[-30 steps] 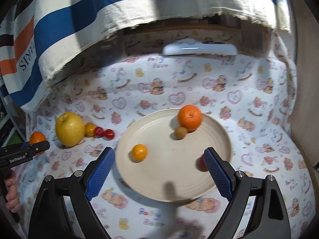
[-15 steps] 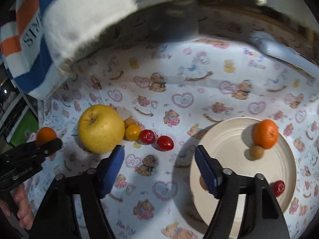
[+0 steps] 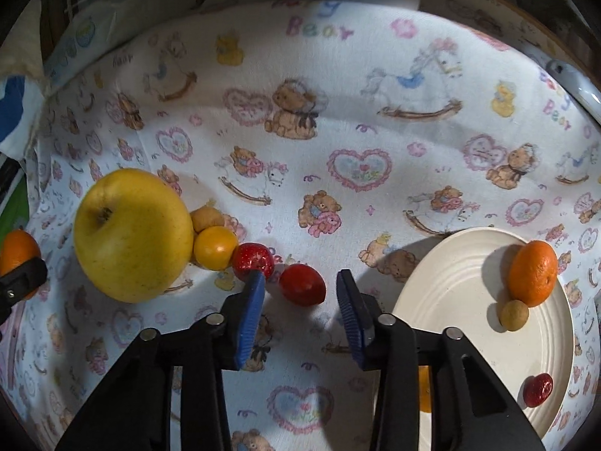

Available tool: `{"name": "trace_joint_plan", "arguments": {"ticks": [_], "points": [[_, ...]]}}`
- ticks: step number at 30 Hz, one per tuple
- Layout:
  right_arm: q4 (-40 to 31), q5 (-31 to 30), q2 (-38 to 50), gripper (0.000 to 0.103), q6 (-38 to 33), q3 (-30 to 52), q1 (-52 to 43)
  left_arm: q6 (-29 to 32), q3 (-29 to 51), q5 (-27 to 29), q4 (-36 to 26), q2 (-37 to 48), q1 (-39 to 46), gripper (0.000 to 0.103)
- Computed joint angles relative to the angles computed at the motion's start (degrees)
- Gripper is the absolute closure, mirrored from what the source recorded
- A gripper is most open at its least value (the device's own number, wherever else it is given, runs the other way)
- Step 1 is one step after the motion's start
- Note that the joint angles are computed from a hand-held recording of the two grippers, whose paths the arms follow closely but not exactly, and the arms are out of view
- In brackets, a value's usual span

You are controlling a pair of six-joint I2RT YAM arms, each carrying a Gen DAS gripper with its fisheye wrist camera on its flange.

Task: Organize fruits
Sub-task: 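Lift the mandarin with the left tool while the right tool grasps a red tomato, then carry the mandarin and red tomato over the cream plate with both tools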

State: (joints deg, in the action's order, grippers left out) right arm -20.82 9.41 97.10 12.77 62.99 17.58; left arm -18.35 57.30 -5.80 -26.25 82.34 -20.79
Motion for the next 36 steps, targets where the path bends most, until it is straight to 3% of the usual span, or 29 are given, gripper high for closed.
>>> {"name": "trace_joint_plan", "arguments": {"ticks": [4, 6, 15, 27, 36], "points": [[0.4, 0.5, 0.6, 0.066, -0.3, 0.3, 0.3, 0.0, 0.3, -0.1, -0.3, 0.4, -0.2, 0.054], [0.7, 0.4, 1.0, 0.075, 0.0, 0.5, 0.3, 0.1, 0.2, -0.4, -0.2, 0.3, -0.5, 0.054], [3.4, -2.0, -0.6, 0.076, 0.8, -3.5, -2.0, 1.2, -0.4, -1.1, 0.0, -1.9, -1.8, 0.054], [2.2, -2.8, -19.3, 0.076, -0.4, -15.7, -2.8, 2.2, -1.9, -3.7, 0.2, -7.5, -7.0, 0.054], [-3.1, -2.3, -34.1, 0.076, -1.3, -21.2, -2.6, 3.4, -6.1, -4.7, 5.8, -12.3, -12.1, 0.054]]}}
